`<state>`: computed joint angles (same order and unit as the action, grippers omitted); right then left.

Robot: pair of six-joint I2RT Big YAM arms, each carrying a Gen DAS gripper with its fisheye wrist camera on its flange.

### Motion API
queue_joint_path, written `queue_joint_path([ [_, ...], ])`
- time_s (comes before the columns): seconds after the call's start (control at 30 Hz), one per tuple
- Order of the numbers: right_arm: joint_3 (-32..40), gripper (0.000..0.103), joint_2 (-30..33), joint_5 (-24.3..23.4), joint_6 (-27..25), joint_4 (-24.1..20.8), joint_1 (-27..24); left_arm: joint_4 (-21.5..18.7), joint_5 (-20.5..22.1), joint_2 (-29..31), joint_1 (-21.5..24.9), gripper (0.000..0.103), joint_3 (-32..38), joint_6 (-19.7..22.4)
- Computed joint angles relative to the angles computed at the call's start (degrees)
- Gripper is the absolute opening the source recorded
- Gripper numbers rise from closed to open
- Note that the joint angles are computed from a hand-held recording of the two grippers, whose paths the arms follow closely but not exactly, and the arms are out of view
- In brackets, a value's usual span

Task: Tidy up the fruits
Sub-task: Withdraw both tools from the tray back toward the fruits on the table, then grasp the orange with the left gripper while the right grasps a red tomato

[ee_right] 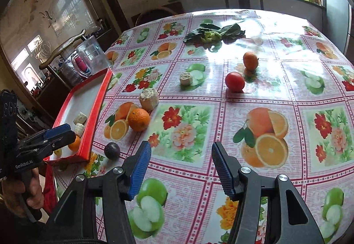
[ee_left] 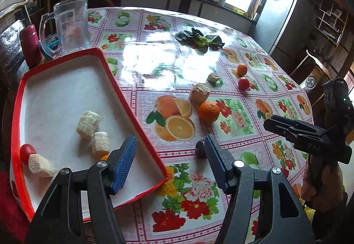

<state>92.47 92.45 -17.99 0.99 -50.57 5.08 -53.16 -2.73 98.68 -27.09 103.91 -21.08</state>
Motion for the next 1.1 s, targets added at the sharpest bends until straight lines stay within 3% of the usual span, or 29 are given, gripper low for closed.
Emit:
queue_joint_path([
  [0.37, 4.9, 0.059, 4.8, 0.3, -1.4, -1.2, -2.7, -3.1, 2.8, 7.7, -2.8, 0.063, 9.1, -1.1],
  [0.73, 18.3, 0.059, 15.7, 3.1, -4.1, -7.0, -2.9, -8.5, 3.3, 17.2, -2.7, 0.063, 21.4, -1.6],
  [0.97, 24.0, 0.059, 20.0, 5.9, -4.9, -7.6, -2.2, -11.0, 2.9, 21.1, -3.0, 0.062, 26.3, -0.5],
  [1.07, 25.5, 0.054, 21.2, 6.9, -5.6, -7.4, -2.1, -10.5, 1.3, 21.6, -3.3, 0.057, 26.8, 0.4],
  [1.1, 25.6, 0.043, 21.2, 7.7, -5.7, -7.0, -2.0, -10.6, 0.9, 21.8, -3.3, 0.054, 27.2, 0.5],
])
